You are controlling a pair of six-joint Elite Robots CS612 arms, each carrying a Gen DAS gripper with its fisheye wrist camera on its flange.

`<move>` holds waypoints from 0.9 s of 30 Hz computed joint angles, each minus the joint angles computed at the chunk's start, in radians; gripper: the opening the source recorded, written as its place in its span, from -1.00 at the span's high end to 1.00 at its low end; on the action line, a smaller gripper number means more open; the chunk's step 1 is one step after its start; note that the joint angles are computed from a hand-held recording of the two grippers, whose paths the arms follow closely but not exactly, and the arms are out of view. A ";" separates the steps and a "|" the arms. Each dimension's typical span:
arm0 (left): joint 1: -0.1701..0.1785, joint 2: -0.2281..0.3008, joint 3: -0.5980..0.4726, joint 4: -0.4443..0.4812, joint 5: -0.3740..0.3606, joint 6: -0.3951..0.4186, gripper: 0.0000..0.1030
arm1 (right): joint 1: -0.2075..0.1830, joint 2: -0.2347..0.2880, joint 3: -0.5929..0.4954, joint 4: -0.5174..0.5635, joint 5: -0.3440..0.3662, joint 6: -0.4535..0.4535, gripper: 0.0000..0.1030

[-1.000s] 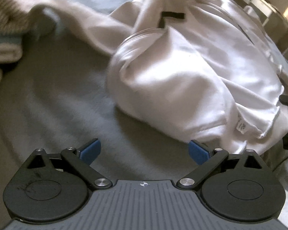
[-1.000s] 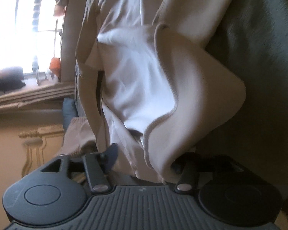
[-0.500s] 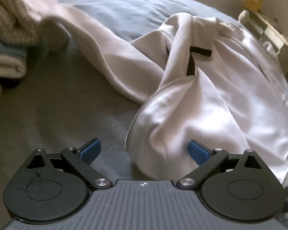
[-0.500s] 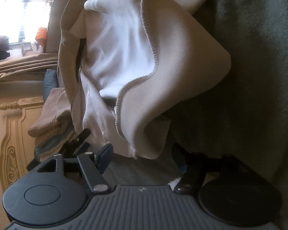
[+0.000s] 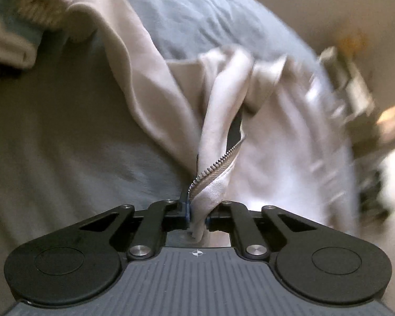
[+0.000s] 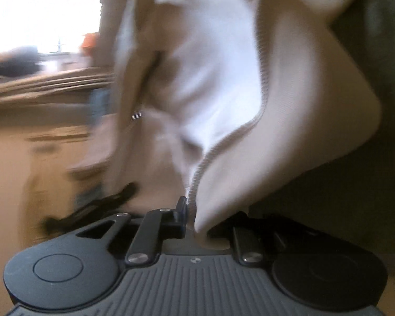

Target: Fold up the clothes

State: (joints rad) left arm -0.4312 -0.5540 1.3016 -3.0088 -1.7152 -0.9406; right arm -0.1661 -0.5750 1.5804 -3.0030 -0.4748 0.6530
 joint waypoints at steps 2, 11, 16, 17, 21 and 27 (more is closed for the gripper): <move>0.022 -0.011 0.015 -0.082 -0.063 -0.116 0.85 | -0.015 0.027 -0.020 -0.100 0.123 0.088 0.72; 0.066 0.061 -0.060 0.029 0.010 -0.285 0.67 | -0.026 -0.049 0.004 0.207 -0.205 -0.098 0.52; 0.065 0.084 -0.070 0.126 -0.015 -0.306 0.23 | -0.019 -0.124 0.031 0.299 -0.465 -0.243 0.35; 0.064 0.080 -0.057 0.110 -0.013 -0.310 0.19 | -0.018 -0.140 0.039 0.287 -0.502 -0.277 0.34; 0.062 0.051 -0.005 0.053 0.021 -0.278 -0.25 | -0.006 -0.191 0.063 0.169 -0.561 -0.483 0.34; 0.067 -0.006 0.066 -0.014 0.078 -0.252 -0.36 | 0.020 -0.172 0.004 0.160 -0.147 -0.732 0.34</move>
